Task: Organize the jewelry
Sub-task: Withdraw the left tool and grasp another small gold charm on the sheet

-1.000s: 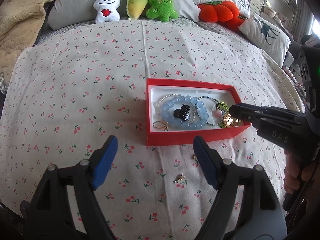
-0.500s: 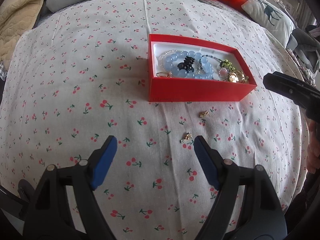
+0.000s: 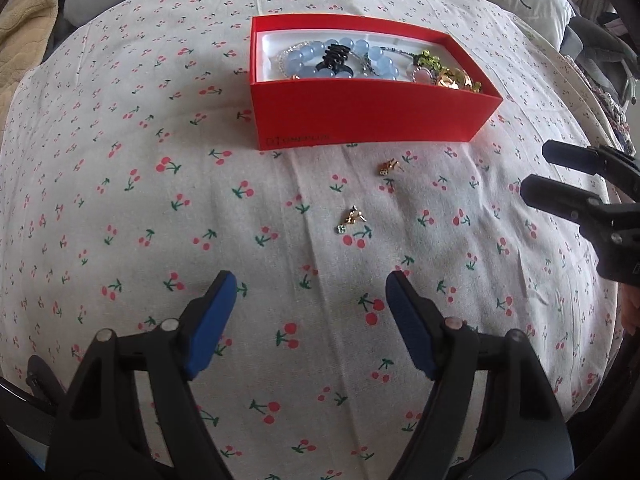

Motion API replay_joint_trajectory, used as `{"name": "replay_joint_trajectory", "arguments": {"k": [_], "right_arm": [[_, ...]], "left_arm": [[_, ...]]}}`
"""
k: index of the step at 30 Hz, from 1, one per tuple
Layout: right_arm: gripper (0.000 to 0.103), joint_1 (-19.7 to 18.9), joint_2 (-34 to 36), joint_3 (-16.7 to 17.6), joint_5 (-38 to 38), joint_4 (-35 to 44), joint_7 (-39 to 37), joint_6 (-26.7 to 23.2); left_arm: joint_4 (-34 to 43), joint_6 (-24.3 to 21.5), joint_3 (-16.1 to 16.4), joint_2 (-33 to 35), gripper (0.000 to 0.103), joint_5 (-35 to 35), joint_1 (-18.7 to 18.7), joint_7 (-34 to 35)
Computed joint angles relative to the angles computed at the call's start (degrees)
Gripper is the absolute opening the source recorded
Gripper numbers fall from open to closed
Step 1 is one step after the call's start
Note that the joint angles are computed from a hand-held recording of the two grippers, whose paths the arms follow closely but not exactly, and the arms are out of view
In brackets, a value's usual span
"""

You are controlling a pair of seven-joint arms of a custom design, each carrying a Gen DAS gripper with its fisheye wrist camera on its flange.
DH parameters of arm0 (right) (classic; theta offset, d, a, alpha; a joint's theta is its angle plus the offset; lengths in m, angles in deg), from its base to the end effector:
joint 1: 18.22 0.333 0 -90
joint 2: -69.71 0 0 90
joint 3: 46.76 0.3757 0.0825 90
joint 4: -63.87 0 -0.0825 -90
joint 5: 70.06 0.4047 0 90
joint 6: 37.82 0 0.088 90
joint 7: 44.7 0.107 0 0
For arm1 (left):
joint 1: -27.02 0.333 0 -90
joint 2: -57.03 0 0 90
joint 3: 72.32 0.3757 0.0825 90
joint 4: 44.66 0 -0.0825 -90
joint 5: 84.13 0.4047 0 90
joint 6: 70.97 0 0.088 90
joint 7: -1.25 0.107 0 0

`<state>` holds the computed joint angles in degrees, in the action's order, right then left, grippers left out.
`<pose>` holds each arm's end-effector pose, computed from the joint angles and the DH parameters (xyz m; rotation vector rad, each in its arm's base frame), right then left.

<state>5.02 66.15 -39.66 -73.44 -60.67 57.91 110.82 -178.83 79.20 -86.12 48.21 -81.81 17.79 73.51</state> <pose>0.4960 0.2931 0.5213 -2.2161 1.5437 -0.3279 0.4832 -0.2110 0.4874 -1.8874 2.1466 -0.5264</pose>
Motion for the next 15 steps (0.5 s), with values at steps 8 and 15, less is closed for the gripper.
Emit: {"name": "replay_joint_trajectory", "arguments": {"k": [8,15], "right_arm": [[0.074,-0.1,-0.3,-0.1,0.2,-1.1,-1.0,-0.5],[0.074,-0.4,0.0,-0.2,-0.2,-1.0,0.0,-1.6]], "left_arm": [[1.0,-0.2,-0.3,1.4,0.066,0.6,-0.7,0.6],[2.1,0.7,0.3,2.8,0.049,-0.5,-1.2,1.9]]}}
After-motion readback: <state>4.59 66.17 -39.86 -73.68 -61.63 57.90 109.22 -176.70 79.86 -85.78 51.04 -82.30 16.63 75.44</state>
